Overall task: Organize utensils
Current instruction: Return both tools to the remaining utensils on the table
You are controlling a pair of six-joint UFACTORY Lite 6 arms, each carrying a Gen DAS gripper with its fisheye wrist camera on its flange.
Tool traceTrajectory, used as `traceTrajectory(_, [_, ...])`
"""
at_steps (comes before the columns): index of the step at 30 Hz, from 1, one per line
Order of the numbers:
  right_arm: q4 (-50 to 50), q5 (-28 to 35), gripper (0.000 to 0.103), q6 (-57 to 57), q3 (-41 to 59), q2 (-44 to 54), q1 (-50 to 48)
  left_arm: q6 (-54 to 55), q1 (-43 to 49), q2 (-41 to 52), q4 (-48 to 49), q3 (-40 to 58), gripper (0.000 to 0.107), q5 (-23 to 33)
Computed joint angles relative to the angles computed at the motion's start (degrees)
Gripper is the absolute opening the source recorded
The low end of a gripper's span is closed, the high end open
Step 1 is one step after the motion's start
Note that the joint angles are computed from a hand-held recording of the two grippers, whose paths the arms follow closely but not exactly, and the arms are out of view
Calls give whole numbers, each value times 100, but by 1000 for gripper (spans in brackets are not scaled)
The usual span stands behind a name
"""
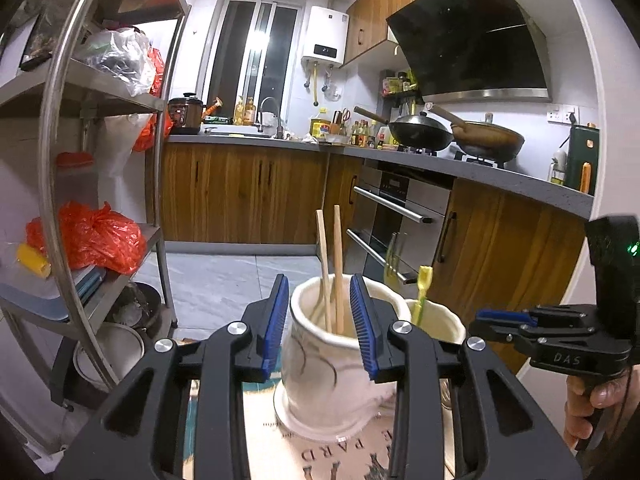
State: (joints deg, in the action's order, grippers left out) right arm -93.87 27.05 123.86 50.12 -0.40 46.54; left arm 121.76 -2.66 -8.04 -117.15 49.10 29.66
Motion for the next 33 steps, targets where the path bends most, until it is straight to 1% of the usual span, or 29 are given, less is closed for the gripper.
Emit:
traceTrajectory(4, [34, 51, 18, 278, -581, -253, 70, -130, 98, -384, 249, -527, 32, 122])
traceTrajectory(7, [118, -16, 18, 459, -949, -305, 51, -397, 160, -436, 603, -859, 32, 200])
traceTrajectory(13, [-33, -250, 18, 1031, -1517, -196, 12, -789, 3, -341, 1291, -1317, 32, 186])
traceTrajectory(15, [-199, -318, 18, 1332, -1726, -201, 66, -712, -150, -336, 1296, -1456, 32, 111])
traceTrajectory(22, [-51, -170, 18, 1560, -1908, -43, 505, -963, -521, -34, 1754, -1597, 32, 26])
traceTrajectory(26, [-122, -87, 18, 1829, -2032, -112, 708, -841, -862, -33, 1759, -1788, 32, -204])
traceTrajectory(29, [-221, -116, 18, 1928, -2031, -91, 742, -896, -1204, 101, 1803, -1786, 32, -528])
traceTrajectory(32, [45, -54, 18, 1621, -1840, 117, 828, -744, -1501, 278, 1624, -1728, 30, -900])
traceTrajectory(33, [76, -53, 18, 1554, -1812, 138, 808, -713, -1520, 308, 1582, -1714, 30, -928])
